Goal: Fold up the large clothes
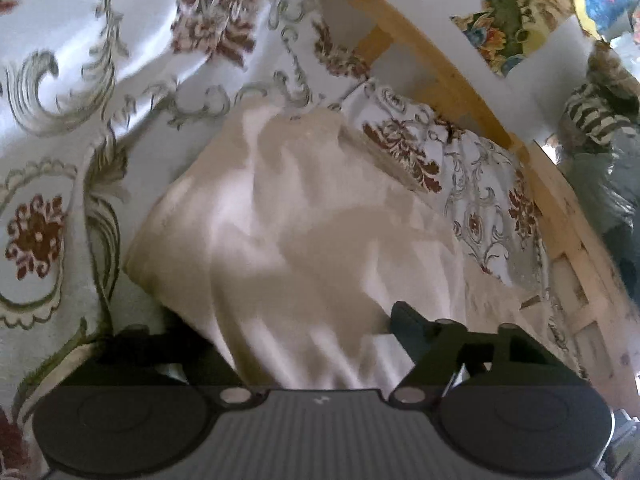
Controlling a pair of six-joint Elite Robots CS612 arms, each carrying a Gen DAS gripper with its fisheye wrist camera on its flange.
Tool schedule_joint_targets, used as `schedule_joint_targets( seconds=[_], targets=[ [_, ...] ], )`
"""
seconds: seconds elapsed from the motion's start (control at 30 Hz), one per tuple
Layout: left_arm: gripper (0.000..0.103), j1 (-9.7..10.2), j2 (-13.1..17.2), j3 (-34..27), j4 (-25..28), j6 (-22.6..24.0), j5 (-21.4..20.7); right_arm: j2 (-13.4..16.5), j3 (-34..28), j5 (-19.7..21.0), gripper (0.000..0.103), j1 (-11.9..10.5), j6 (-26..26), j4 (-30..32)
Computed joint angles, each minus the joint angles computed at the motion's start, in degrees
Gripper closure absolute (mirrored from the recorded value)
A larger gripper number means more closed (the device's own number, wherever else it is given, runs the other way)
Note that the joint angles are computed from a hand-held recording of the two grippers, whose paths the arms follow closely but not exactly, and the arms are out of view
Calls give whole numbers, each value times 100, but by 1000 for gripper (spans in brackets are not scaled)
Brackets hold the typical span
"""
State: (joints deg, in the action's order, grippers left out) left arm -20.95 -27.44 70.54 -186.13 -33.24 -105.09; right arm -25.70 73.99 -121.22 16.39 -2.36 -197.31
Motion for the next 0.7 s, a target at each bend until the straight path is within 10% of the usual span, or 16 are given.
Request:
schedule_joint_targets(
  seconds=[0.07, 0.13, 0.17, 0.4, 0.7],
  targets=[
    [41, -35, -37, 63, -164, -35, 184, 28, -34, -121, 1, 34, -120, -59],
    [84, -85, -107, 127, -251, 67, 448, -66, 106, 97, 1, -15, 73, -95],
    [88, -129, -173, 161, -224, 262, 638, -168, 260, 344, 1, -68, 242, -139],
    [95, -572, -515, 136, -758, 2811, 872, -789, 1308, 896, 6, -315, 1029, -771],
    [95, -1170, -631, -259, 683, 5455, -81, -1409, 2490, 1048, 14, -714, 2415, -1668]
  ],
)
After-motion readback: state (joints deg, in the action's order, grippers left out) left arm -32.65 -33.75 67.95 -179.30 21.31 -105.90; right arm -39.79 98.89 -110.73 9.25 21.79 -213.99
